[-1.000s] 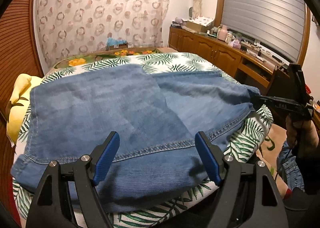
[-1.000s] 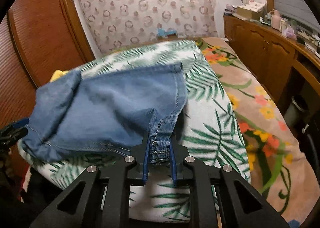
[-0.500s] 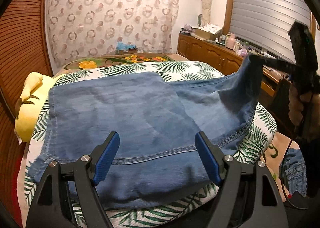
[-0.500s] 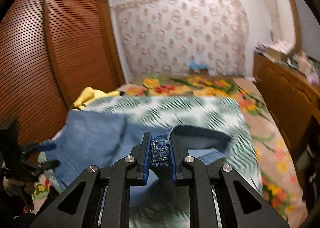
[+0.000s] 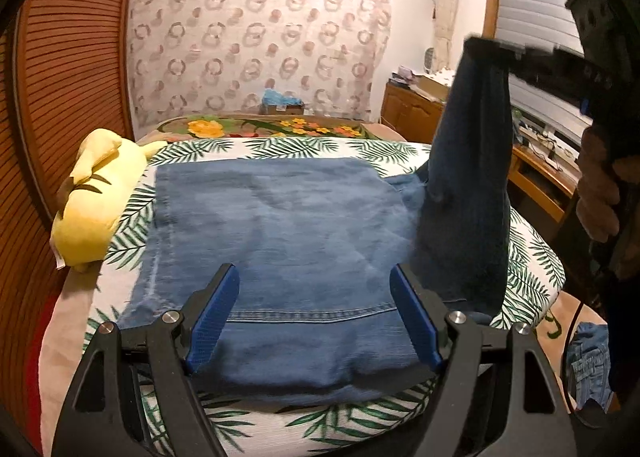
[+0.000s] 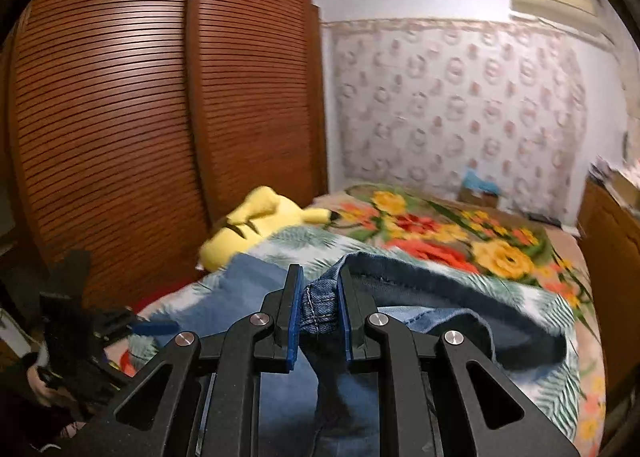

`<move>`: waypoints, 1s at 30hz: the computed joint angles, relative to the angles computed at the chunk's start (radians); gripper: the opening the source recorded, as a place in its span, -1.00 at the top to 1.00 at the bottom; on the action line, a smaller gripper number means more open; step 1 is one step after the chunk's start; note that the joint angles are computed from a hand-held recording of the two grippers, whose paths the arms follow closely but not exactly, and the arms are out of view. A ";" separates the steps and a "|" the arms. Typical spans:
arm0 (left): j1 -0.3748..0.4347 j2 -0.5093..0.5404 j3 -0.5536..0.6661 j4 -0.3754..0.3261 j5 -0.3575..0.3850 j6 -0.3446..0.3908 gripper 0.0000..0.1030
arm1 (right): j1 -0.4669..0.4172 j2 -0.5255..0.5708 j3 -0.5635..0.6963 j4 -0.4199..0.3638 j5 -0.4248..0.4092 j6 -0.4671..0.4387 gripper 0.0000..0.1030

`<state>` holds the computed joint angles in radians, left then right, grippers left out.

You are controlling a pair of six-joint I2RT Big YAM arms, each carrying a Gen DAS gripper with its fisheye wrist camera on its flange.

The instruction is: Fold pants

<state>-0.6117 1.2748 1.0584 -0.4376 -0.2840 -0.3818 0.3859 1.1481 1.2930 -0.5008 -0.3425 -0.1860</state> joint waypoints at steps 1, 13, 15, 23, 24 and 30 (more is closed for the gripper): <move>0.005 -0.006 -0.004 0.001 0.000 -0.002 -0.52 | 0.008 0.014 0.013 0.001 -0.012 -0.008 0.69; 0.036 -0.041 -0.045 0.010 0.004 -0.020 -0.52 | 0.008 0.122 0.087 -0.096 -0.084 -0.136 0.68; 0.038 -0.043 -0.049 0.011 0.006 -0.021 -0.52 | 0.001 0.150 0.114 -0.122 -0.073 -0.153 0.68; 0.044 -0.043 -0.052 0.016 0.011 -0.023 -0.52 | 0.004 0.227 0.209 -0.190 -0.007 -0.174 0.36; 0.044 -0.041 -0.051 0.014 0.009 -0.022 -0.52 | 0.006 0.226 0.205 -0.190 -0.002 -0.175 0.34; 0.058 -0.028 -0.046 0.009 0.022 -0.020 -0.52 | 0.012 0.209 0.158 -0.191 0.077 -0.149 0.24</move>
<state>-0.5533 1.2471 1.0119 -0.4282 -0.2624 -0.4020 0.3978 1.3572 1.4510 -0.6921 -0.2656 -0.3350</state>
